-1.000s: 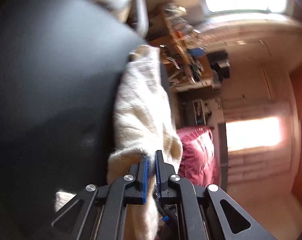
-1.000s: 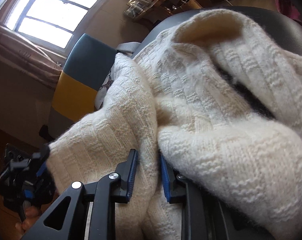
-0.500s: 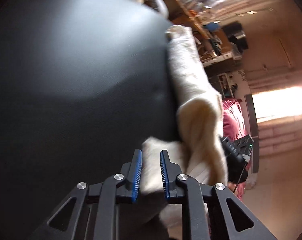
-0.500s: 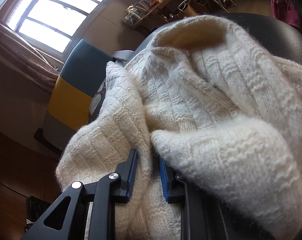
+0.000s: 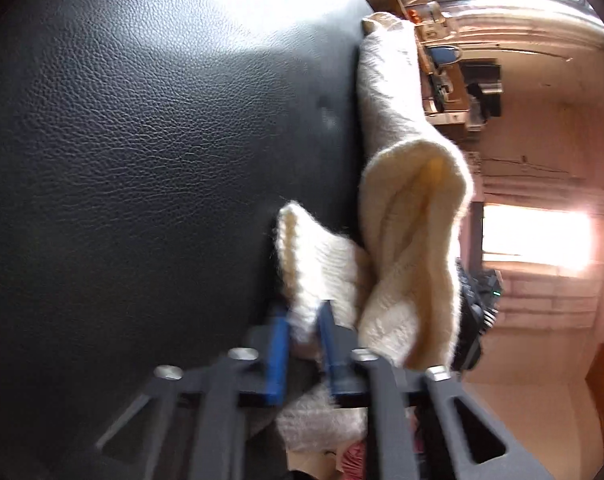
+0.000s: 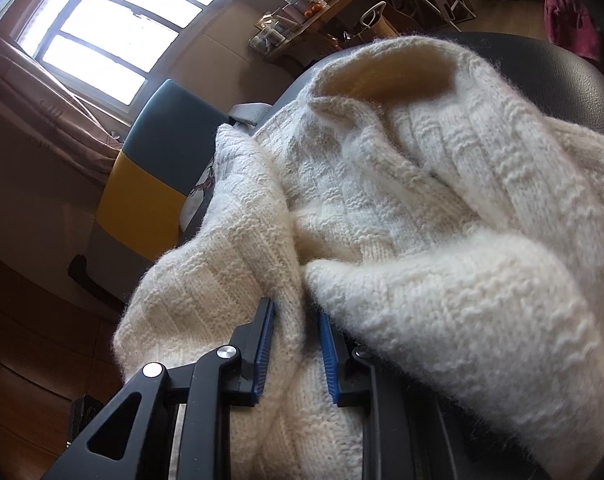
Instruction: Fold clothes
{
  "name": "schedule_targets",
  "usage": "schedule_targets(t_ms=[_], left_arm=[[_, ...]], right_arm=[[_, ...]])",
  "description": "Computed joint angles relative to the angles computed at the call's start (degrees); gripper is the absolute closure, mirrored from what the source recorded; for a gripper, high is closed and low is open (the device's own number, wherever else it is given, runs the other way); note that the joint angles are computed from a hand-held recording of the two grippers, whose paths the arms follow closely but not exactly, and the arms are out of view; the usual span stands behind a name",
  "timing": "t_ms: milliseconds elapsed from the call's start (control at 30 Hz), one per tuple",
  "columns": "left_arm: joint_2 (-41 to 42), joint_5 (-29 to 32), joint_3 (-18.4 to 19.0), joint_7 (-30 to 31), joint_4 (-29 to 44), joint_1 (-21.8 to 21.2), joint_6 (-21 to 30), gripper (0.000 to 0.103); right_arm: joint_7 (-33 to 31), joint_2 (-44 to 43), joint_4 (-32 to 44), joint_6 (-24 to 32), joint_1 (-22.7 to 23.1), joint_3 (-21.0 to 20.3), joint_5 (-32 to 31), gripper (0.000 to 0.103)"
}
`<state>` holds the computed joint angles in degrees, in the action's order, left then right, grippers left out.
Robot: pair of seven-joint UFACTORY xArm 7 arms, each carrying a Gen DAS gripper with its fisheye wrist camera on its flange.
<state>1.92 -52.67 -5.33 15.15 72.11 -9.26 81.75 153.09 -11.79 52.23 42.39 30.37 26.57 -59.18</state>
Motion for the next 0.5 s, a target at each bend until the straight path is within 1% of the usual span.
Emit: schedule_targets(t_ms=[33,133,233,267,300,333,400,467,500], left_arm=[[-0.22,-0.73,0.08,-0.47,-0.53,0.08,-0.46,0.093],[-0.98,-2.11,0.5,-1.33,-0.82,0.48,-1.63,0.095],[-1.5,-5.58,1.64,-0.94,0.7,1.7,-1.18,0.096],[-1.78,-6.79,2.11,-0.35,1.62,2.27,-1.17,0.097],[-2.04,-8.08,2.65,0.25,2.69,2.91,-1.18,0.1],[-2.32,-9.49,3.3,0.91,3.79,3.69,-1.21,0.1],[-2.71,-12.6,4.81,2.3,6.33,5.54,-1.34,0.103],[-2.81,-14.58,6.39,3.61,9.33,7.68,-1.82,0.103],[-2.51,-15.26,7.0,4.3,10.79,8.66,-1.77,0.103]], right_arm=[[-0.52,0.03,0.19,-0.25,0.06,-0.26,0.77,0.081],[-3.6,-0.01,1.29,-2.29,0.0,-1.6,5.63,0.08],[-10.14,1.78,4.84,-0.17,-0.04,-1.49,8.47,0.08],[-11.61,2.71,6.14,0.68,0.08,-1.41,8.79,0.08],[-13.05,3.67,7.47,1.57,0.33,-1.45,9.06,0.08],[-14.42,4.64,8.77,2.42,0.7,-1.61,9.28,0.08],[-16.08,6.69,10.82,2.94,1.53,-2.35,9.52,0.08],[-18.07,8.63,12.6,3.49,2.62,-3.42,10.67,0.08],[-17.68,9.1,12.89,3.65,3.19,-3.91,10.85,0.08]])
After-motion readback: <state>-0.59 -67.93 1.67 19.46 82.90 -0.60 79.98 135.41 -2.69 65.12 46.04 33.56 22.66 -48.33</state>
